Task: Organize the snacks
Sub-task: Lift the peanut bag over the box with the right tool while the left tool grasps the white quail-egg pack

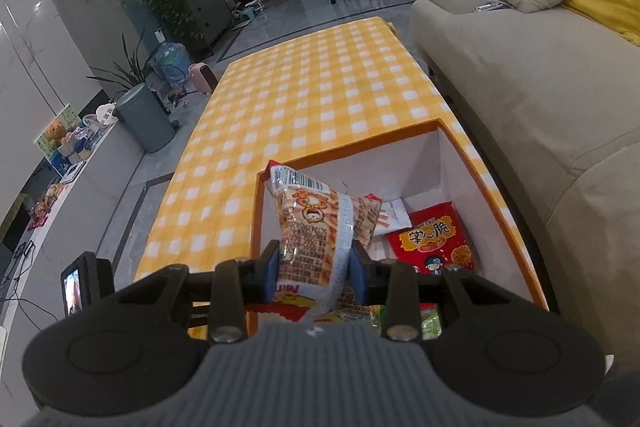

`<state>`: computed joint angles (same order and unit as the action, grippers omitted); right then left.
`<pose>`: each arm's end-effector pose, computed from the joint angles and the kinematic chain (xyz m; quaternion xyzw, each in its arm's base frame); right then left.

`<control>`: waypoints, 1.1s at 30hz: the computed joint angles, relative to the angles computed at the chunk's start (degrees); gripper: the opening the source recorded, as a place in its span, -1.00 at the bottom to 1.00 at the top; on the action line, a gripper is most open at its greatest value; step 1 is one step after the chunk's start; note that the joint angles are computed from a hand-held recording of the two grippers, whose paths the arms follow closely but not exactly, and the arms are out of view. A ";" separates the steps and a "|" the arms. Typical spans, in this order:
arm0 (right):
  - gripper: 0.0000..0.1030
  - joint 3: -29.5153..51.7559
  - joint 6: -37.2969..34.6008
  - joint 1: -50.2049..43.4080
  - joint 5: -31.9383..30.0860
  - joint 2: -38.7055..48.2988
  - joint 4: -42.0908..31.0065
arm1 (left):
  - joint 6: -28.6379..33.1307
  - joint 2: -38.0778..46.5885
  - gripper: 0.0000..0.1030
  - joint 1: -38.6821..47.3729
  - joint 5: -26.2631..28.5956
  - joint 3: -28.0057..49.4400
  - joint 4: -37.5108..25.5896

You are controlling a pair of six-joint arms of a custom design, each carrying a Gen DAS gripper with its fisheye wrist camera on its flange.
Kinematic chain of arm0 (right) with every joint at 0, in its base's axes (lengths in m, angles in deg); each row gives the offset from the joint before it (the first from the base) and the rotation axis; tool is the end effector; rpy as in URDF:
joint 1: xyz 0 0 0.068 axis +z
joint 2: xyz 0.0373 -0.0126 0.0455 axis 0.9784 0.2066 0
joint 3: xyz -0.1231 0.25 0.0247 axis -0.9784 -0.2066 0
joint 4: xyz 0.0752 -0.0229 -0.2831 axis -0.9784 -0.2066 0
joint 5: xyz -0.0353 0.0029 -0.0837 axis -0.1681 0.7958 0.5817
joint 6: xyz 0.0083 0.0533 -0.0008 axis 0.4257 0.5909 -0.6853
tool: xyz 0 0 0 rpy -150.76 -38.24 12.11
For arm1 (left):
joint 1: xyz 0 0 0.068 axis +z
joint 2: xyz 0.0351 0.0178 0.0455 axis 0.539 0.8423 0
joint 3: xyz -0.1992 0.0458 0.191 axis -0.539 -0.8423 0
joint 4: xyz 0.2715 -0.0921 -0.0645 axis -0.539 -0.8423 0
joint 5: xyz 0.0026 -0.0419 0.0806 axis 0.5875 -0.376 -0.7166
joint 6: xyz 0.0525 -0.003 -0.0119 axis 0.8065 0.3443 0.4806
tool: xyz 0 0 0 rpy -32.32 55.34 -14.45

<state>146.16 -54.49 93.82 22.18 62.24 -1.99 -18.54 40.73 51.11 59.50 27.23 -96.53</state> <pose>0.2682 0.0822 0.2964 -0.0474 0.9150 0.1820 0.3570 0.2860 0.0871 0.1570 -0.1630 0.9580 -0.0833 0.2209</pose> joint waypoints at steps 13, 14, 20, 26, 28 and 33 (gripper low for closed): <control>-0.34 -0.97 0.10 -1.50 -2.53 -1.13 -0.87 | 2.61 0.56 0.57 -3.25 9.50 0.92 2.01; -0.34 -0.93 0.09 -1.56 -2.93 -1.17 -0.99 | 2.06 1.85 0.57 -3.96 8.06 1.28 2.02; -0.34 -1.04 -0.10 -1.55 -4.65 -1.46 -1.41 | -0.49 2.75 0.44 -7.07 3.31 0.14 5.23; -0.34 -1.09 -0.08 -1.96 -5.37 -1.36 -1.72 | 0.36 2.22 0.47 -6.77 3.69 -0.64 5.86; -0.34 -1.04 -0.09 -2.11 -5.52 -1.35 -1.77 | -0.66 2.23 0.47 -7.48 2.65 -0.61 6.13; -0.34 -1.21 0.29 -2.02 -5.23 -1.48 -1.73 | -4.12 2.52 0.52 -10.37 -2.07 -0.17 6.75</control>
